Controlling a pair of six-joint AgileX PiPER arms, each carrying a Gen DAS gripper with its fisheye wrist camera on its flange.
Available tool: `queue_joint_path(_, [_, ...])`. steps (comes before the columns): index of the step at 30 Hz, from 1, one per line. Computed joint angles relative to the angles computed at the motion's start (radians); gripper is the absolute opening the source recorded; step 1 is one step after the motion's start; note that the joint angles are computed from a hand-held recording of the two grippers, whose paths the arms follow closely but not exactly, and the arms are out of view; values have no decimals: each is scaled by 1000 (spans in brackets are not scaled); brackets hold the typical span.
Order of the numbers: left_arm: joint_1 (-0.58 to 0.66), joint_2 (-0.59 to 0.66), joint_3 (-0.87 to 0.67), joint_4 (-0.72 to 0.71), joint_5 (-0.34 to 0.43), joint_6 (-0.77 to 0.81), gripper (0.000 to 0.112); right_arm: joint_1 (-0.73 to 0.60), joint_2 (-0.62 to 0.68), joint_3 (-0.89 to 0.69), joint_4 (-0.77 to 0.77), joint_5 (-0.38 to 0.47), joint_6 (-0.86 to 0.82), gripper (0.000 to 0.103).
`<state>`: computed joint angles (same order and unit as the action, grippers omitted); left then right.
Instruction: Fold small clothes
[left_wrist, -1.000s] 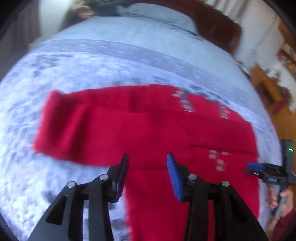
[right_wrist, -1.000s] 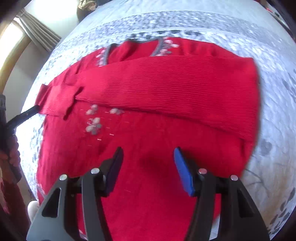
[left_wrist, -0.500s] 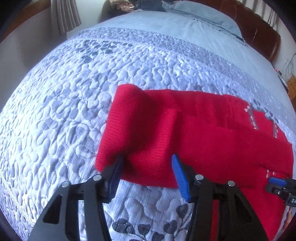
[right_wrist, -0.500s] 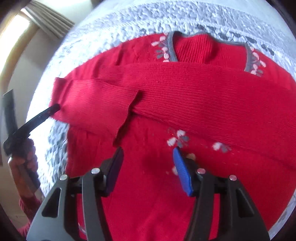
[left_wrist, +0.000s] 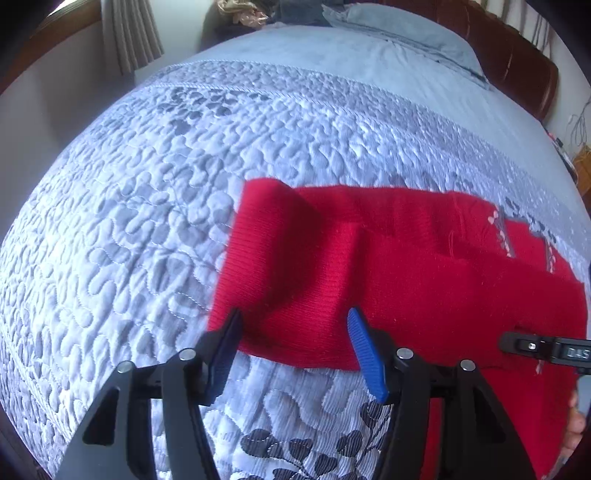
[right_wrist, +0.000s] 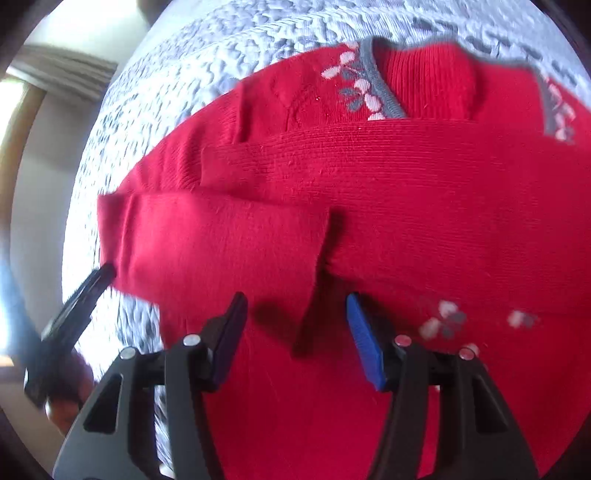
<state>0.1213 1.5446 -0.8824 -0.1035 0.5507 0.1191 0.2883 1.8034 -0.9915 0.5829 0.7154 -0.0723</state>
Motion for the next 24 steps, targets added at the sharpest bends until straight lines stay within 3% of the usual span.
queue_joint_path(3, [32,0,-8,-10,-3,9,61,-1,-9,-8,12,4,-33,22])
queue_joint_path(4, [42,3,-10,-20,-5,15,61,-11,-9,-11,64,27,-93,4])
queue_joint_path(8, [59,1,-6,-43,-17,28,61,-32,-58,-10,84,57,-164,4])
queue_joint_path(12, [50,-13,8,-82,-35,58,61,-156,-170,-5,67,120,-213,4])
queue_joint_path(19, [-82,0,40,30,-89,-73,61,-527,-269,-55,-131,271,-276,4])
queue_joint_path(24, [-206,36,68,193,-137,-257,61,-761,-227,-16,-170,252,-378,4])
